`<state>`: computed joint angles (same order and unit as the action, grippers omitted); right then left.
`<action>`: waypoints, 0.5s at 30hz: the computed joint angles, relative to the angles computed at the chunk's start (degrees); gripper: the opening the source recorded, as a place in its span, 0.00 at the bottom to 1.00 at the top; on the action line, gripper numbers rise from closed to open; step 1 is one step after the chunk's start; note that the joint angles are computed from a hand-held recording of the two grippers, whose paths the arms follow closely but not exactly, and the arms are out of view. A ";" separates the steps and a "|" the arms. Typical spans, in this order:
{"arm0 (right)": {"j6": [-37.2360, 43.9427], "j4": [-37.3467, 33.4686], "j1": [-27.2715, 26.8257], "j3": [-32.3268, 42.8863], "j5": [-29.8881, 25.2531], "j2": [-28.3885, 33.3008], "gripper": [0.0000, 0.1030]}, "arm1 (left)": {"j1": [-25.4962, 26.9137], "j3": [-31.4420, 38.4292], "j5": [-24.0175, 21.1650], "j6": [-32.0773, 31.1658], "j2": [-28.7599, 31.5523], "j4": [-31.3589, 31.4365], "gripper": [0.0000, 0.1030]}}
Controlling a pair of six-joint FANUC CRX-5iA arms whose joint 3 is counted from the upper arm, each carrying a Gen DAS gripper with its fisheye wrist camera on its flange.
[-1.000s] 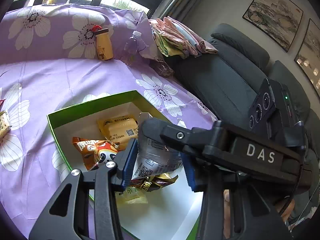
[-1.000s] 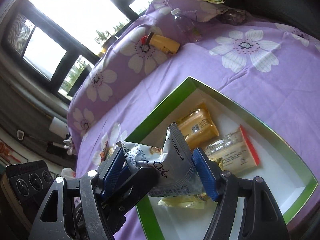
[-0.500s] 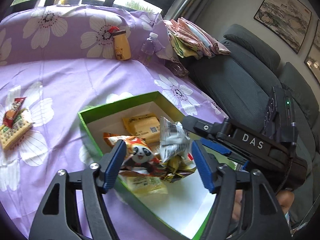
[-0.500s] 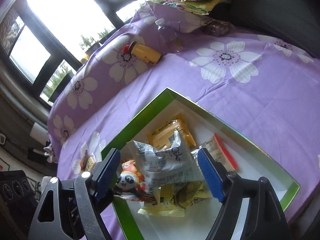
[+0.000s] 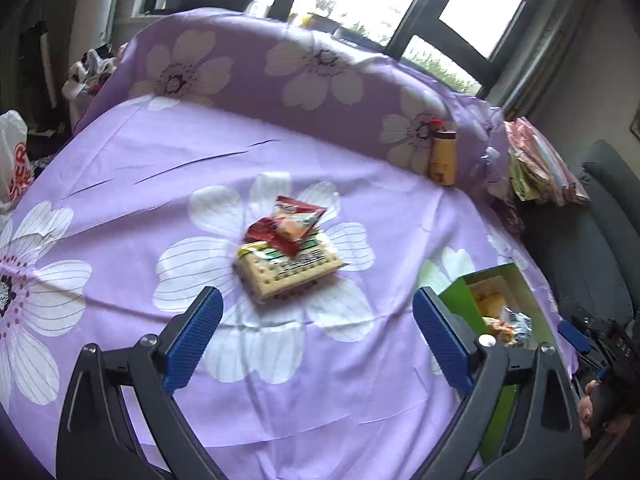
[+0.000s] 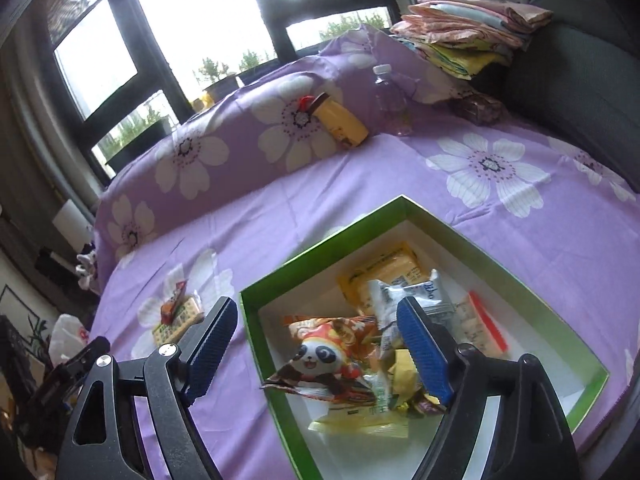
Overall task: Organize snacks
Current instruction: 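Move both grippers to the soda cracker packet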
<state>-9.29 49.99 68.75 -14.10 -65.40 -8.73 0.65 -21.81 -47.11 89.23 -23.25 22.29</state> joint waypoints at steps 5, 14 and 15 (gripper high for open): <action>7.19 -4.08 -1.15 5.79 5.76 5.35 0.85 | 3.64 0.20 -1.20 1.13 2.56 -0.48 0.93; 33.35 -28.23 -8.20 31.19 9.88 24.68 0.85 | 6.37 -1.85 -1.84 -0.60 8.31 10.00 0.89; 35.55 -30.57 -9.09 34.10 9.17 26.99 0.85 | 6.35 -1.72 -1.83 -0.50 8.76 10.15 0.87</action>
